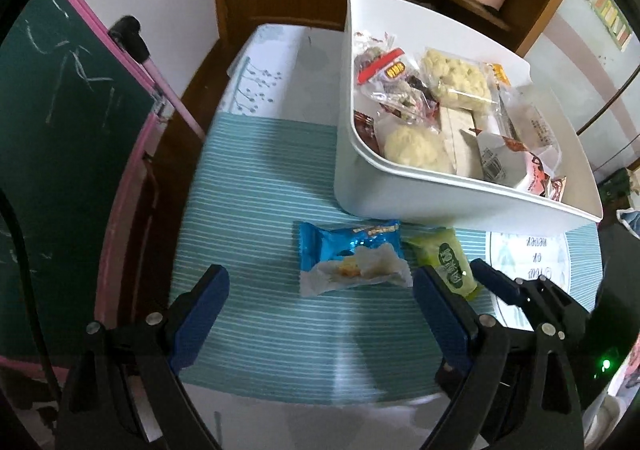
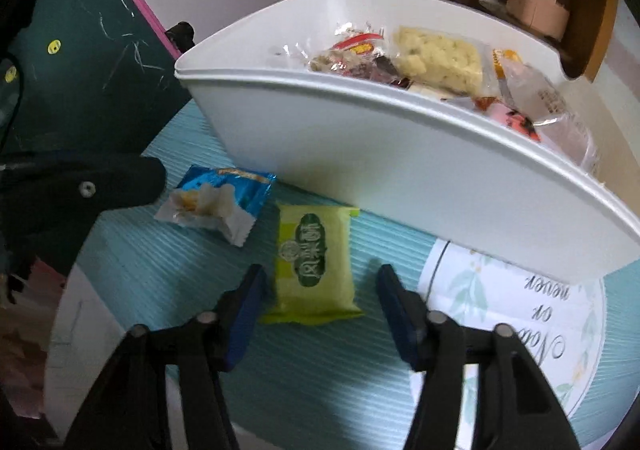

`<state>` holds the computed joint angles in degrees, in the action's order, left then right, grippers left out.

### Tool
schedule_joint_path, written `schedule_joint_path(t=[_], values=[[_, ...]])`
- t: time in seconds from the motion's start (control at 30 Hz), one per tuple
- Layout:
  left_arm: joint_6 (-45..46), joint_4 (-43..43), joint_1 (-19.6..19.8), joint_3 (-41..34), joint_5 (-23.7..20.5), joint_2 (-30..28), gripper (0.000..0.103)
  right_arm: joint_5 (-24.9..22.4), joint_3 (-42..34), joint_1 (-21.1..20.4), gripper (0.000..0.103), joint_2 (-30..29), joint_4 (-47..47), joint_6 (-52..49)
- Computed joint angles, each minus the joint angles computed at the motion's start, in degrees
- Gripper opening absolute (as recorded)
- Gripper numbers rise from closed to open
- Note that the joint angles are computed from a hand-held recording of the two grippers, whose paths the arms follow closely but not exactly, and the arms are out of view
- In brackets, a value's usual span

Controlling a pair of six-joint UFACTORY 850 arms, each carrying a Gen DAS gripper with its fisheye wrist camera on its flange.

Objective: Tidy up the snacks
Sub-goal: 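Grasp the blue-and-white packet with the left tool while the right tool grasps the green packet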

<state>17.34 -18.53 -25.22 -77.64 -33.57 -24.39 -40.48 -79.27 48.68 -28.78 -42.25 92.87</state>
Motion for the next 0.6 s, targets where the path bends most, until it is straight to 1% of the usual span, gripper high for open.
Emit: schedule_joint_path(t=[0.03,0.13,0.27,0.37,0.5,0.53,0.57,0.6], values=[[0.23,-0.46,-0.10,-0.30,-0.35,-0.34,0.093,-0.47,0.13,0.12,0.044,0.09,-0.40,0.37],[0.67,-1.85,-0.63,-1.23,-0.98,-1.64,0.093,0.10,2.07,0.22,0.037,1.48,-1.33,3.06],[-1.79,-0.65,-1.79,-2.09,-0.20,-3.19,0.093,-0.26,4.13,0.45,0.038,3.21,-0.62,5.11],[-7.36,3.90,-2.76,-2.63,0.83,-4.44,0.093,-0.26,4.26,0.36,0.038,3.28,0.06,5.17],[-12.28,7.83,-3.28,-3.21,1.00,-5.94,0.093,-0.05,4.60,0.31,0.038,3.47,0.13,5.80],[-12.71,8.25,-3.30,-3.09,1.12,-5.99,0.092,-0.10,4.40,0.27,0.038,3.31,0.16,5.77],[-14.01,9.99,-3.62,-2.54,2.34,-5.66,0.089,-0.15,4.44,0.28,0.038,3.33,0.13,5.82],[-15.69,12.27,-4.00,-2.32,2.82,-5.53,0.085,-0.24,4.43,0.28,0.038,3.32,0.14,5.73]])
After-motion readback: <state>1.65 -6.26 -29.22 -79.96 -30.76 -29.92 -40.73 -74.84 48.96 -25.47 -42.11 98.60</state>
